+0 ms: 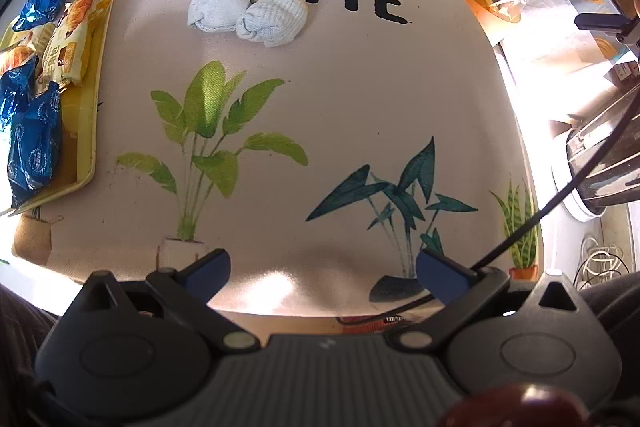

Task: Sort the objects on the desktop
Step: 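Withdraw both tools from the tray back over the cloth, then move both tools toward the white knit gloves on the cloth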

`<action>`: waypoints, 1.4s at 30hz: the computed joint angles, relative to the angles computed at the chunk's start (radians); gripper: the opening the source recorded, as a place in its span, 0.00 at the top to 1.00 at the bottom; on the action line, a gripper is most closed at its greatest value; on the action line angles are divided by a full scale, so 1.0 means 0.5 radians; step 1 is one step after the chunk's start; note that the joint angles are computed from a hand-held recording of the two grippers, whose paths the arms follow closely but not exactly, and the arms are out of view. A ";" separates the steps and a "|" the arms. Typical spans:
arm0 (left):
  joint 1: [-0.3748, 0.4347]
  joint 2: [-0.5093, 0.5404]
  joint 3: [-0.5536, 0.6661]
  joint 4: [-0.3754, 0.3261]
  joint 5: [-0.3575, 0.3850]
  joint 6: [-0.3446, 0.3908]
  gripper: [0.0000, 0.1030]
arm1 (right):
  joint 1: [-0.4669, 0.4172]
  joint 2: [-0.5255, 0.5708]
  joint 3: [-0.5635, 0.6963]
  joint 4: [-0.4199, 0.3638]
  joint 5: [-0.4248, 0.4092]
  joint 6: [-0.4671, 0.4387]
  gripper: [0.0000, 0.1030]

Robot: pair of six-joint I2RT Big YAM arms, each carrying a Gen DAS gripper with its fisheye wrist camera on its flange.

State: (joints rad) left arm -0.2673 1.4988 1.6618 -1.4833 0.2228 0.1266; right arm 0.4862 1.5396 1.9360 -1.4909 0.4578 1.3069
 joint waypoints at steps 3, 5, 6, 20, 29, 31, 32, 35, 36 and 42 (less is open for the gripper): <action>-0.031 -0.038 -0.013 0.005 0.001 0.010 0.01 | 0.007 -0.044 -0.040 0.011 0.034 0.001 0.15; -0.046 -0.053 -0.011 0.004 0.008 0.011 0.01 | 0.013 -0.065 -0.056 0.009 0.065 -0.031 0.15; -0.055 -0.059 -0.005 -0.004 0.019 0.014 0.01 | 0.016 -0.071 -0.061 0.004 0.079 -0.044 0.15; -0.045 0.051 0.221 0.019 0.081 -0.085 0.01 | 0.036 -0.029 -0.026 0.143 -0.028 -0.368 0.15; -0.027 0.310 0.512 0.071 -0.026 -0.328 0.01 | -0.018 0.089 -0.010 0.276 -0.267 -0.475 0.15; -0.020 0.380 0.591 0.056 -0.033 -0.373 0.01 | -0.024 0.125 0.022 0.257 -0.272 -0.484 0.15; -0.017 0.405 0.622 0.056 -0.035 -0.393 0.01 | -0.025 0.137 0.029 0.257 -0.277 -0.493 0.15; -0.014 0.487 0.717 0.078 -0.080 -0.408 0.01 | -0.045 0.161 0.027 0.278 -0.352 -0.492 0.15; -0.014 0.511 0.746 0.081 -0.100 -0.411 0.01 | -0.052 0.162 0.017 0.292 -0.381 -0.478 0.15; -0.010 0.654 0.917 0.089 -0.185 -0.372 0.01 | -0.073 0.217 0.046 0.298 -0.453 -0.487 0.15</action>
State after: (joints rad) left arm -0.2721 1.8257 2.1200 -1.4387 0.1303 -0.0596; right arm 0.4499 1.6479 1.9589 -1.3419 0.2312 1.0634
